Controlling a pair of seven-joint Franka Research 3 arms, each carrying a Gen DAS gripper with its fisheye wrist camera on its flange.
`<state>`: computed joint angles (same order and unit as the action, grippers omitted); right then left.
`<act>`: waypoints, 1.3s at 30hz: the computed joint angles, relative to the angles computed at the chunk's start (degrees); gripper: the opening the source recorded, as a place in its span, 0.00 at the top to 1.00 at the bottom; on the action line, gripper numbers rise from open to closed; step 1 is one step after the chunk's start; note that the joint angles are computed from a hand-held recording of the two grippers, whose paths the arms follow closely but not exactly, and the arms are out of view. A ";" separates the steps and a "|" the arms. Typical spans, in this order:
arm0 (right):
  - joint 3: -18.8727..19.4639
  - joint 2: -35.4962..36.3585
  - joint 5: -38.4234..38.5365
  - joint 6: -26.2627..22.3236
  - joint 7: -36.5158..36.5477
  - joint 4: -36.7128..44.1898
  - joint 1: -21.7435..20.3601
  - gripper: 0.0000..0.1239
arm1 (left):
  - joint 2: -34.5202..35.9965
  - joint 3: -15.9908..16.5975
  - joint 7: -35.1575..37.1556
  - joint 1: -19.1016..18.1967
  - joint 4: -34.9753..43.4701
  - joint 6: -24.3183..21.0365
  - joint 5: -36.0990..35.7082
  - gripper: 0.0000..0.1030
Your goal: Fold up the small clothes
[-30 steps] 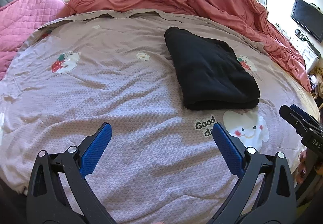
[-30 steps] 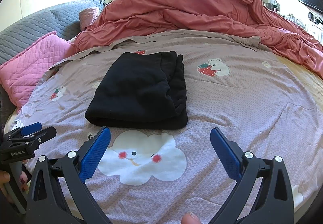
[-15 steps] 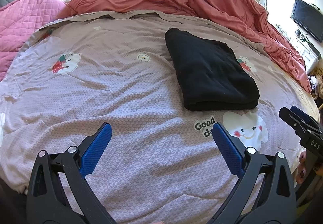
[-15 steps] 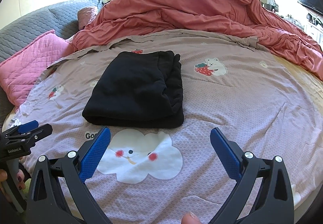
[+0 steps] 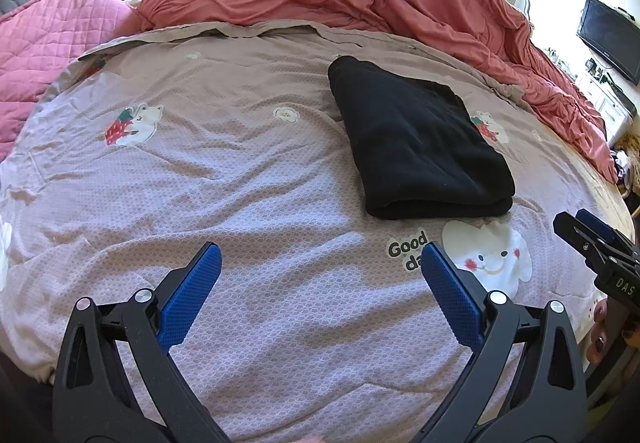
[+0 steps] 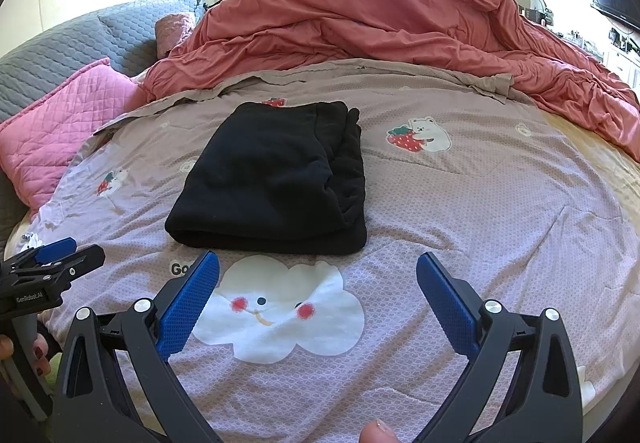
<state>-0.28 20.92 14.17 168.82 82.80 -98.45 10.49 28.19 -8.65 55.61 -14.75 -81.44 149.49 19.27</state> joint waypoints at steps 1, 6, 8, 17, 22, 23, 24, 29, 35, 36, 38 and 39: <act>-0.12 0.03 -0.10 -0.08 0.13 0.03 0.11 0.21 | -0.07 -0.03 0.07 0.08 -0.11 0.10 -0.07 0.09; -0.28 0.12 -0.29 -0.18 0.41 0.03 0.30 0.21 | 0.03 -0.06 0.22 0.11 0.02 0.04 -0.22 0.09; -0.28 0.10 -0.37 -0.08 0.40 -0.08 0.33 0.21 | 0.00 -0.22 0.52 0.30 -0.05 0.16 -0.52 0.09; -0.31 0.16 -0.64 -0.35 0.57 0.04 0.39 0.21 | -0.30 0.11 -0.11 0.01 -0.55 0.47 0.17 0.09; -1.26 0.28 -1.69 -0.44 1.75 0.12 1.11 0.21 | -0.44 -0.11 0.23 0.20 -0.71 0.61 -0.14 0.09; -1.19 0.34 -1.72 -0.66 1.77 0.26 0.99 0.21 | -0.43 -0.05 0.10 0.14 -0.69 0.53 -0.13 0.09; -1.29 0.36 -1.86 -0.71 2.04 0.29 1.05 0.21 | -0.43 -0.14 0.26 0.21 -0.70 0.56 -0.23 0.09; -2.14 0.37 -3.21 -0.90 3.58 0.23 1.66 0.21 | -0.56 -0.54 1.11 0.48 -0.83 0.21 -1.05 0.09; -4.05 0.51 -6.01 -1.34 7.05 0.27 2.95 0.21 | -0.81 -0.98 2.14 0.87 -1.38 1.02 -1.74 0.09; -4.64 0.50 -6.77 -1.53 8.05 0.21 3.32 0.21 | -0.84 -1.47 2.90 1.34 -1.64 1.54 -2.50 0.09; -7.67 0.48 -10.02 -2.31 12.53 0.00 5.31 0.21 | -0.85 -2.11 4.18 1.94 -1.85 1.82 -3.90 0.09; -9.87 0.43 -12.35 -2.97 15.88 -0.23 6.61 0.21 | -0.83 -1.89 4.28 1.78 -1.72 1.44 -3.87 0.09</act>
<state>-10.14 21.35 1.82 165.86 98.69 -98.68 17.10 27.36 -10.54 59.89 -12.97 -83.16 150.93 15.40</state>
